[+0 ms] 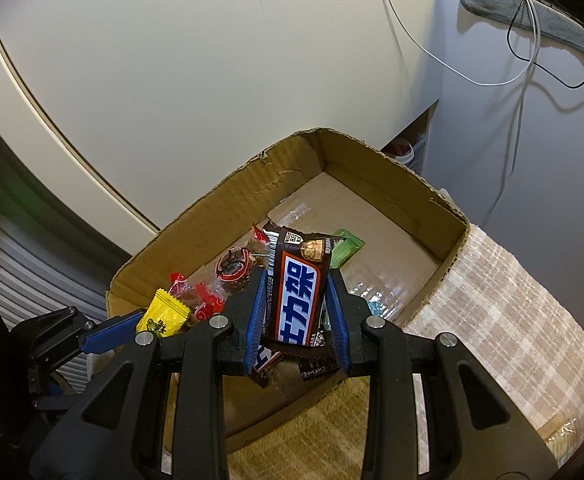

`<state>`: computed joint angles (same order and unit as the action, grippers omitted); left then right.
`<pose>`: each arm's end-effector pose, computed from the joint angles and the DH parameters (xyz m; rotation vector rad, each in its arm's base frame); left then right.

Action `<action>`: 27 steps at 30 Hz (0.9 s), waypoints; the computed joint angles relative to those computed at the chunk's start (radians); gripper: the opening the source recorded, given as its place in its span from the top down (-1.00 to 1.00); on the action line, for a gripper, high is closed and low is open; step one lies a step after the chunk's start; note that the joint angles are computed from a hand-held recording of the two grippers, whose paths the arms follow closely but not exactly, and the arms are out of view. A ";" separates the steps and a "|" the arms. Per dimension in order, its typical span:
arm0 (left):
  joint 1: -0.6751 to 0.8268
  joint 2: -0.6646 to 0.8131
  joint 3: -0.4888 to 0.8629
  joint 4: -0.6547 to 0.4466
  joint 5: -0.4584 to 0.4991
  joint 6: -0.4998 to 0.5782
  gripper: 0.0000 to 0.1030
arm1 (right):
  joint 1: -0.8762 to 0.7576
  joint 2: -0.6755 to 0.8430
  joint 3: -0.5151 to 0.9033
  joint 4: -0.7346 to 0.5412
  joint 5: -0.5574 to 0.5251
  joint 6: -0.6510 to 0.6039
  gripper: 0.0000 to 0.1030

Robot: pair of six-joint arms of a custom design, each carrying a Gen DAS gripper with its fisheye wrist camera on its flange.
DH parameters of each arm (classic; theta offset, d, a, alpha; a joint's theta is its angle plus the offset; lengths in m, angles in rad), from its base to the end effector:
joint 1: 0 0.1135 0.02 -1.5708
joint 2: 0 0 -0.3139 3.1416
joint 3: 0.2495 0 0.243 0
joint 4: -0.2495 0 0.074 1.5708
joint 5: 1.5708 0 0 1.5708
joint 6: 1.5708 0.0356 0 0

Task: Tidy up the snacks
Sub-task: 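Open both tools inside the box to release the chocolate bar and yellow candy, then move both tools from the box toward the wrapped bread loaf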

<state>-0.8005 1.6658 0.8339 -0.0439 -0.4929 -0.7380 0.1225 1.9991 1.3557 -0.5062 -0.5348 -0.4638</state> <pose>0.2351 -0.2181 0.2114 -0.1382 2.3155 -0.1645 0.4122 0.0690 0.2103 -0.8894 2.4242 0.6024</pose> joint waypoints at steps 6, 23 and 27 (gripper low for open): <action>0.001 0.002 0.003 -0.002 -0.007 -0.004 -0.10 | 0.008 0.005 -0.006 0.030 0.015 0.010 0.22; -0.002 0.015 0.013 -0.031 -0.017 -0.023 -0.55 | 0.001 -0.010 -0.029 0.073 0.046 0.030 -0.71; -0.010 0.014 0.019 -0.042 -0.024 -0.031 -0.55 | -0.015 -0.020 -0.040 0.076 0.033 0.042 -0.71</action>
